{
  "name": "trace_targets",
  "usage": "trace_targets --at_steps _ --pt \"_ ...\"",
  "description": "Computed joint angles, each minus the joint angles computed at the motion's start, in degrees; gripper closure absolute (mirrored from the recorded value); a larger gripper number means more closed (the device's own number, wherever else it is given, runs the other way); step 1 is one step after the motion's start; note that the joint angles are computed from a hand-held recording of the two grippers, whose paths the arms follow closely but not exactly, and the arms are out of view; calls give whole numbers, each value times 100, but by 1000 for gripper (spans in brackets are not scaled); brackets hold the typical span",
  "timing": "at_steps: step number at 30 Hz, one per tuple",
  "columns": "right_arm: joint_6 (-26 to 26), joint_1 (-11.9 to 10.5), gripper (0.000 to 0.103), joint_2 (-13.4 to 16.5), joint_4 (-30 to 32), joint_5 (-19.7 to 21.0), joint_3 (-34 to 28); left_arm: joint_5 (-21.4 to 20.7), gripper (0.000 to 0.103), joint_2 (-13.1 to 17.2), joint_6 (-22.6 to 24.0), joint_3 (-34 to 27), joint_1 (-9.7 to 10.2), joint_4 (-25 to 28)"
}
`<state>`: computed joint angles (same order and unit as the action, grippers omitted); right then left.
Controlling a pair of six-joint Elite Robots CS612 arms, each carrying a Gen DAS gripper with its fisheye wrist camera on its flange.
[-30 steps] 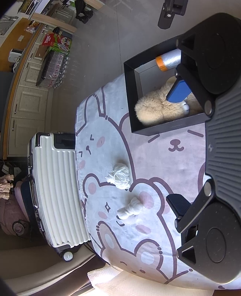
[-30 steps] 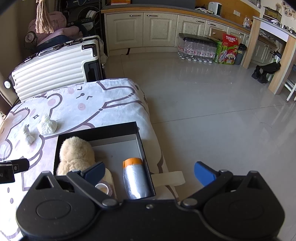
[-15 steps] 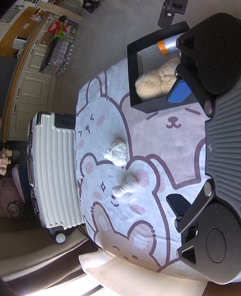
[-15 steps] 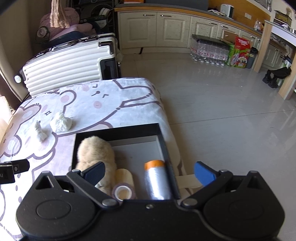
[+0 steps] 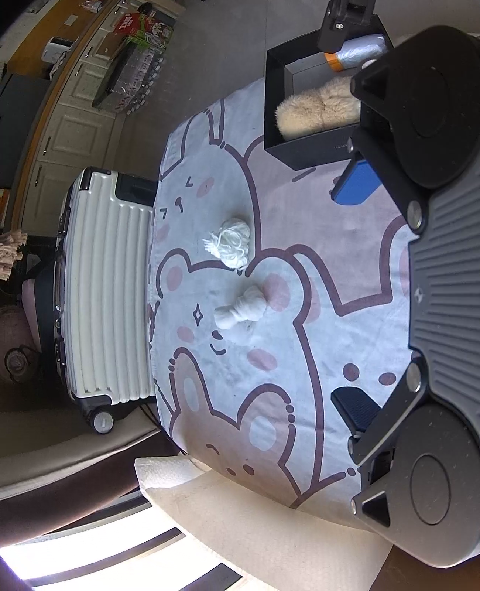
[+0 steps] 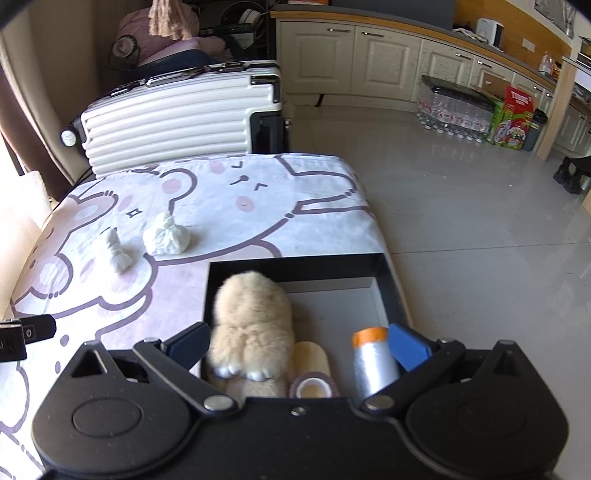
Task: Organize objects
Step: 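Withdraw both tools from the box and move toward the white cloth bundles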
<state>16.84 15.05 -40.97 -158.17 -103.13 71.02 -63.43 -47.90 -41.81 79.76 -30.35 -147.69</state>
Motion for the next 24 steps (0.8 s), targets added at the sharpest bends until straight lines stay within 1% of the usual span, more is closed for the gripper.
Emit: trace_targets --at_steps 13,24 --pt "-188 144 0 165 105 155 -346 129 0 -225 -255 374 87 -14" --pt "-277 211 0 206 159 159 -447 151 0 -292 -296 496 102 -84"
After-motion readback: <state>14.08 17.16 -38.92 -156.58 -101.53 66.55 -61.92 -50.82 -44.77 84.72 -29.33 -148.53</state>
